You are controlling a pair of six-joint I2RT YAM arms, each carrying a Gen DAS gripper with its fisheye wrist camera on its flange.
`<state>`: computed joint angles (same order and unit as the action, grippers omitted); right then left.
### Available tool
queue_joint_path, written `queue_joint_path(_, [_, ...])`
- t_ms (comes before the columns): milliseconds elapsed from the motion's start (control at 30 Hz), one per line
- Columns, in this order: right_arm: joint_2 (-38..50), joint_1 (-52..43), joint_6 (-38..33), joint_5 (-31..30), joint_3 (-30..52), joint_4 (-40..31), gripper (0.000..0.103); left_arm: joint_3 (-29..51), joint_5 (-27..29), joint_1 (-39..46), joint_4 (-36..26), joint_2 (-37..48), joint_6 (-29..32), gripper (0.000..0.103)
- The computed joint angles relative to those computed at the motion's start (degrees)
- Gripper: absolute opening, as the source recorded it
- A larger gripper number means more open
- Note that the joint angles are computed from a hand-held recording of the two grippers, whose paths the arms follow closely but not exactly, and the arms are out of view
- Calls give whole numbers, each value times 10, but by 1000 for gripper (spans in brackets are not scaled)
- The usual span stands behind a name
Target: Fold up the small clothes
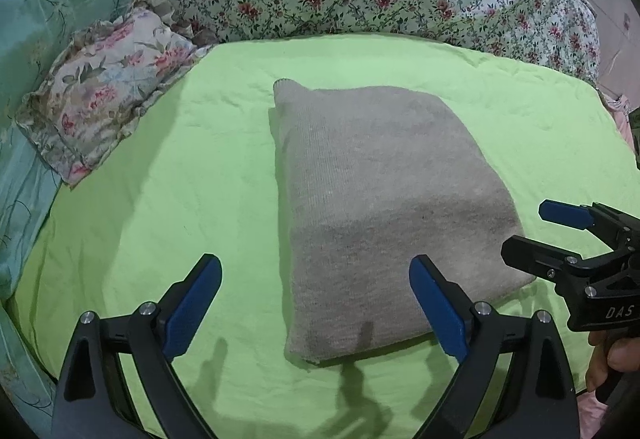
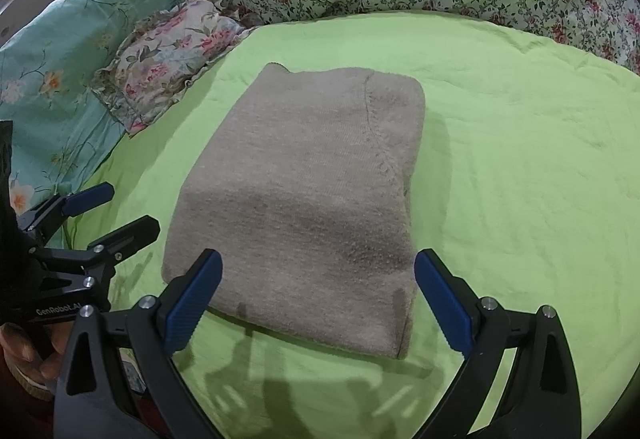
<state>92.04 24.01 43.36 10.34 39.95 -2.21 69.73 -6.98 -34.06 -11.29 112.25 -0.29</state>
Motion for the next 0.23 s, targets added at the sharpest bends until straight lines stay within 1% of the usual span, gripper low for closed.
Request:
queue_joint_path(67, [6, 4, 4, 1, 0, 6, 97, -8, -10, -5, 11, 0, 4, 95])
queue_joint_path(167, [12, 3, 5, -8, -3, 17, 97, -16, -6, -9, 21, -5, 13, 95])
queue_joint_path(233, [14, 4, 3, -7, -2, 18, 97, -19, -15, -13, 25, -9, 16, 95])
